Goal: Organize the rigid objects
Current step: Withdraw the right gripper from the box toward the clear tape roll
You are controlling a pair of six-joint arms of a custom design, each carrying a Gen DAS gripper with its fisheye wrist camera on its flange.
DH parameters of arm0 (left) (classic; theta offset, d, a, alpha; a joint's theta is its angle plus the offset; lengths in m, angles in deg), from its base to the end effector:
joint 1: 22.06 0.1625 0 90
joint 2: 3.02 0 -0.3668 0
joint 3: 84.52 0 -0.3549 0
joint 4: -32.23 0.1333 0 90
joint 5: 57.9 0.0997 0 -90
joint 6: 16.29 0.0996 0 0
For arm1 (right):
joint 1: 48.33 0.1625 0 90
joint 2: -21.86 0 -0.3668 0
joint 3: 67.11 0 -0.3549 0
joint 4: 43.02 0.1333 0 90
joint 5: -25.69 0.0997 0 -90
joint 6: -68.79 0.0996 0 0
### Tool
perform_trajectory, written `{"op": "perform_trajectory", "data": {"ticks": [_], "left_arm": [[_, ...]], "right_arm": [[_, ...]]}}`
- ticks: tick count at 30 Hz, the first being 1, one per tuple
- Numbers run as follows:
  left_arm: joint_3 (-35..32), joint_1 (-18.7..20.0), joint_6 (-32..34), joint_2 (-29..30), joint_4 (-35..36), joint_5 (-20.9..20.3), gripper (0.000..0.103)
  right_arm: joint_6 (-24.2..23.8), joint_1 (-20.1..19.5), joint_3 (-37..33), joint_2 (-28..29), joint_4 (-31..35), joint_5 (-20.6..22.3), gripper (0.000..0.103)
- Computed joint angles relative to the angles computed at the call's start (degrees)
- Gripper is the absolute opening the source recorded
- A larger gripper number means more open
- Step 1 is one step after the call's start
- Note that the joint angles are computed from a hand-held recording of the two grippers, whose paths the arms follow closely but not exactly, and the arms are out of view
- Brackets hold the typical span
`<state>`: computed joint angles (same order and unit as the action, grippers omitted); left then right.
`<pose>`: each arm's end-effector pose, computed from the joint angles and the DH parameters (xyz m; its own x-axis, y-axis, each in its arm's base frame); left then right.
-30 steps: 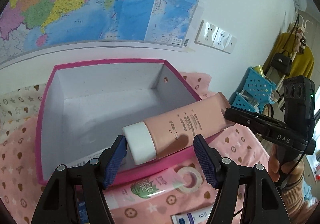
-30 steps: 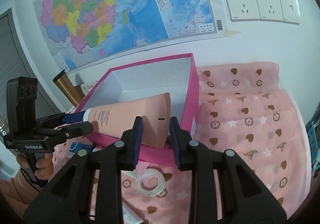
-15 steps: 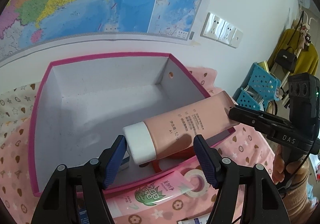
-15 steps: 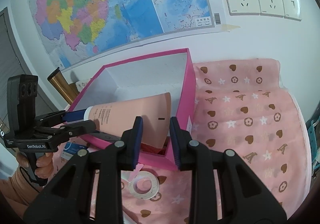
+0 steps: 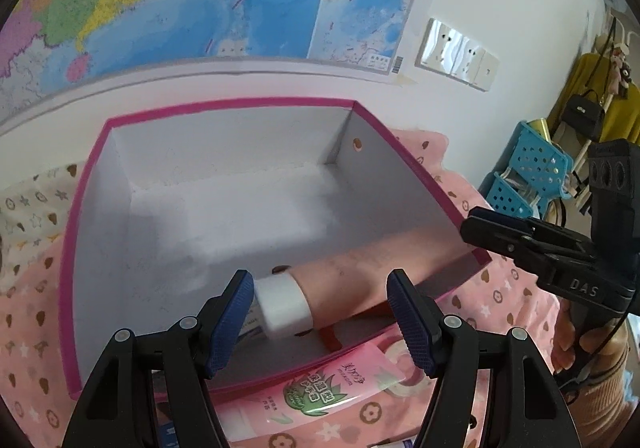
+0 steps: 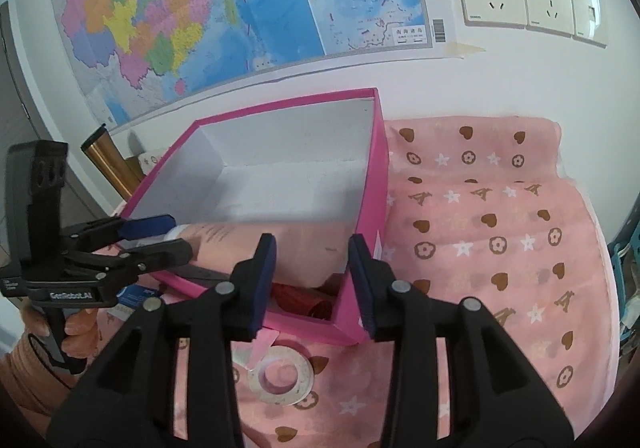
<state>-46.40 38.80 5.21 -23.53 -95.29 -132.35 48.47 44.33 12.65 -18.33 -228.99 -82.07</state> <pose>-0.2538 -0.7839 0.1274 -0.6565 0.6633 -0.3593 0.7507 0.6214 -0.2245 0.1347 -0.6824 0.2037 -0.8943 0.0046 0.4475 -0.3585 0.5912 -0.7225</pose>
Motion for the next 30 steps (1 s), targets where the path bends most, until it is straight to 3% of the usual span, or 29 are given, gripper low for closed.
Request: {"op": "perform_trajectory", "data": {"ticks": [9,19,25,30], "left_arm": [[10.6,-0.5,3.3,-5.7,-7.7,-0.7,0.070],[26.4,-1.0,6.4,-14.6,-17.6,-3.2,0.071],[33.5,-0.8,6.3,-18.0,-18.8,-4.2,0.072],[34.8,0.2,3.9,-17.5,-15.9,-2.9,0.071]], "right_arm": [[-0.5,0.3,2.6,-0.9,-2.3,0.5,0.040],[-1.8,0.6,11.6,-5.1,-6.3,5.4,0.040],[-1.0,0.0,14.7,-5.5,-5.2,5.2,0.041],[0.8,-1.4,14.8,-4.3,-1.9,3.9,0.041]]}}
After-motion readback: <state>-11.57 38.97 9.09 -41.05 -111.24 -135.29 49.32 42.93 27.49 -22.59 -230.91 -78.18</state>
